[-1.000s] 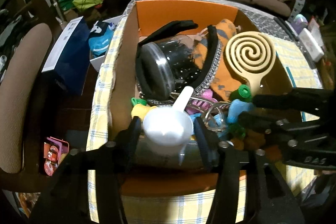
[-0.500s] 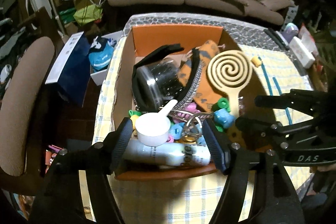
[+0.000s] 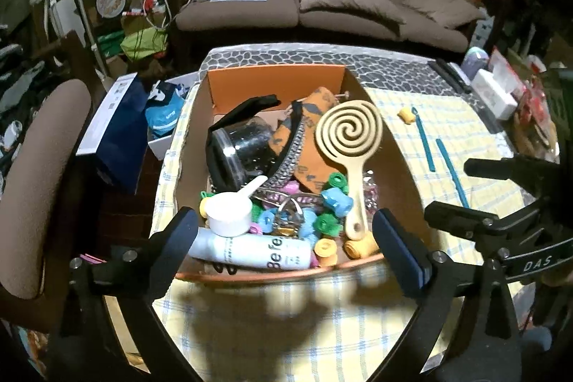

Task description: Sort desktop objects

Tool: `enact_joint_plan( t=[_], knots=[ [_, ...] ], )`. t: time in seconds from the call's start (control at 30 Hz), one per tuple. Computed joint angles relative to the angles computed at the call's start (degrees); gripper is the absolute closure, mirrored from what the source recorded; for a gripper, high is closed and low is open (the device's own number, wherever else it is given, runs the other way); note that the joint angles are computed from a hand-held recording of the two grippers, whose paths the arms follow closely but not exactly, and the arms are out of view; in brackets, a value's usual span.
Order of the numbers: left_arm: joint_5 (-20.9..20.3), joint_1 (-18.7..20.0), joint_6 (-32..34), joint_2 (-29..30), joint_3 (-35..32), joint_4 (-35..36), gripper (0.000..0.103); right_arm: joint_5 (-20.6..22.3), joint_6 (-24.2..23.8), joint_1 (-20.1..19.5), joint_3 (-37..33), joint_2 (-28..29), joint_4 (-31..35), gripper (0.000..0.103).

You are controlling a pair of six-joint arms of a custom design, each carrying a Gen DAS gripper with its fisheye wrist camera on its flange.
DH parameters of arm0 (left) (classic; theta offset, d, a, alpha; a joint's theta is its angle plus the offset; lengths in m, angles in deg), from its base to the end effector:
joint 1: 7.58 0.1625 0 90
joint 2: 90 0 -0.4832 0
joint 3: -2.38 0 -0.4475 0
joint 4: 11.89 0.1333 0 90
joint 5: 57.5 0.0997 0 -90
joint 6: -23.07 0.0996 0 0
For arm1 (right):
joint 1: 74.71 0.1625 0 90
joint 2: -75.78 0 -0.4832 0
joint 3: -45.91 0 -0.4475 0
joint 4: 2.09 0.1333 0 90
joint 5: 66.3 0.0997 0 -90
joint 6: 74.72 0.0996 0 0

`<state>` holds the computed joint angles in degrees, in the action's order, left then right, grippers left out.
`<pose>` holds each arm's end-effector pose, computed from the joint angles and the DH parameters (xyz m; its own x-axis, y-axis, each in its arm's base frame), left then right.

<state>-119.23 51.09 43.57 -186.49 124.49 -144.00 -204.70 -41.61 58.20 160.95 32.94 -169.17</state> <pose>-0.0899 -0.4948 0.3933 -0.5955 0.6082 -0.5248 0.7549 0.6470 -0.1068 0.4489 -0.3965 0.0076 -0.8142 0.0590 0.5776 -0.2789 0.8327 -0.4783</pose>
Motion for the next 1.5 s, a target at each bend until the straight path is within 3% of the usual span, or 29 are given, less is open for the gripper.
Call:
enact_joint_plan(
  t=[0.23,0.5,0.8,1.03,1.5],
  knots=[
    [-1.86,-2.91,-2.43,-3.98,3.91,1.19,0.000,-5.36,6.78,3.25,3.29,-1.95,4.39,0.001],
    [-1.30,-5.35,-5.48,-8.56,10.72,-0.90,0.000,-11.50,18.43,6.03,8.21,-2.84,9.42,0.001],
    [0.71,-3.92,-6.01,-8.65,16.74,-7.09,0.000,-13.56,30.67,5.54,13.80,-2.99,11.81,0.001],
    [2.06,-2.64,-5.27,-6.47,19.29,-12.21,0.000,-14.25,33.92,4.08,16.88,-2.18,8.33,0.001],
    [3.64,-1.29,-3.98,-0.88,21.27,-19.64,0.000,-14.36,33.75,0.73,19.72,0.42,1.03,0.001]
  ],
)
